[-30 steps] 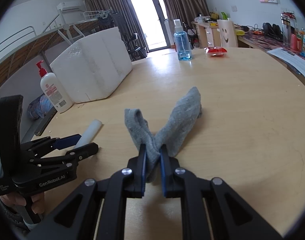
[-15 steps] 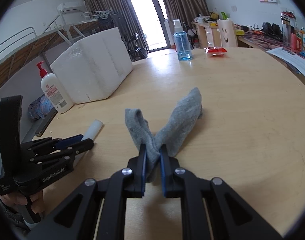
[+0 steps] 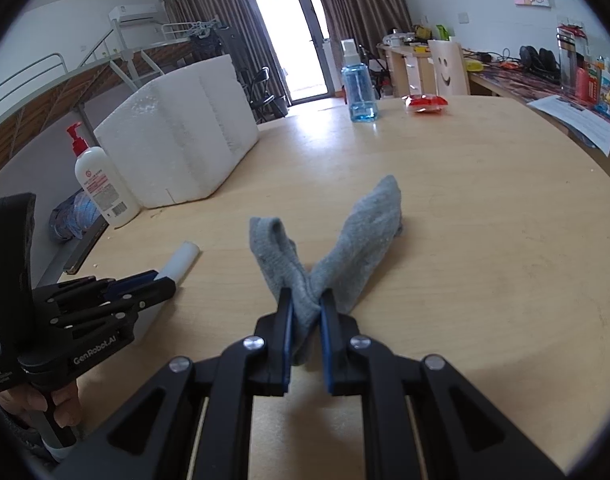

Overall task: Organize soft objects
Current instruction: 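Carry the foam strip and sock with both tools over the white foam box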

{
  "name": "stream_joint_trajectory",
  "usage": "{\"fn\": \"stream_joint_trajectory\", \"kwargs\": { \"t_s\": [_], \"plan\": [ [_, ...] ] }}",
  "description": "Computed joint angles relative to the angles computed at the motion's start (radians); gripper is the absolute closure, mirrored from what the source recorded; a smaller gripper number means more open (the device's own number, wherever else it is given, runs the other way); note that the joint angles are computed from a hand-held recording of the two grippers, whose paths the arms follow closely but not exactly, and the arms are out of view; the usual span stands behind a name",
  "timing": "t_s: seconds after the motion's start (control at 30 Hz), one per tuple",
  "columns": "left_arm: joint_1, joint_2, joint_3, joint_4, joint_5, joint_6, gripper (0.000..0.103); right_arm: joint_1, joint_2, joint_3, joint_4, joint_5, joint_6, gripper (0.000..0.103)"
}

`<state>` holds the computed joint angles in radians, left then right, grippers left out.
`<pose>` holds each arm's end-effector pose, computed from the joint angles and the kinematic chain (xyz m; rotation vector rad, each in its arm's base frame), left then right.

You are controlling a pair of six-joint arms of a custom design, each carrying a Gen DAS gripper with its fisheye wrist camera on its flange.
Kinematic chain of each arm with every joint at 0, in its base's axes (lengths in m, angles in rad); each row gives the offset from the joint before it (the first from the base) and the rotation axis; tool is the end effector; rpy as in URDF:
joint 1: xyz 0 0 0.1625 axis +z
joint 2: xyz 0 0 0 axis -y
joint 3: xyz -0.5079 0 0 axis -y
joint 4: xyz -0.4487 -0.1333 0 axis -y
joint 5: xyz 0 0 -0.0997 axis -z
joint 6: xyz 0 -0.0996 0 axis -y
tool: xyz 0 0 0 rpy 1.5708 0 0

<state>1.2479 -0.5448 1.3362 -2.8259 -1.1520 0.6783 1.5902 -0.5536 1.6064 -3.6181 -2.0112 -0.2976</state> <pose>-0.1143 -0.8893 0.0697 1.1365 2.3499 -0.5079 0.1060 -0.7822 0.0742 0.0882 -2.3450 1.1798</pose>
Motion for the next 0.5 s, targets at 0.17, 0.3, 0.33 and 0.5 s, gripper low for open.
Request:
{"fn": "stream_joint_trajectory", "kwargs": {
  "t_s": [0.17,0.3,0.33,0.5],
  "plan": [
    [0.003,-0.008,0.002,0.015,-0.014,-0.005,0.085,0.004,-0.001,-0.002,0.003,-0.011,0.005,0.088],
    [0.004,-0.018,0.007,0.015,-0.032,0.0,0.085,0.013,-0.001,-0.005,-0.001,-0.024,0.0,0.088],
    [0.005,-0.021,0.009,0.015,-0.038,0.003,0.085,0.015,-0.001,-0.005,-0.003,-0.026,-0.002,0.088],
    [0.009,-0.04,0.028,0.002,-0.068,0.016,0.085,0.029,0.003,-0.009,-0.009,-0.03,-0.014,0.088]
  ]
}}
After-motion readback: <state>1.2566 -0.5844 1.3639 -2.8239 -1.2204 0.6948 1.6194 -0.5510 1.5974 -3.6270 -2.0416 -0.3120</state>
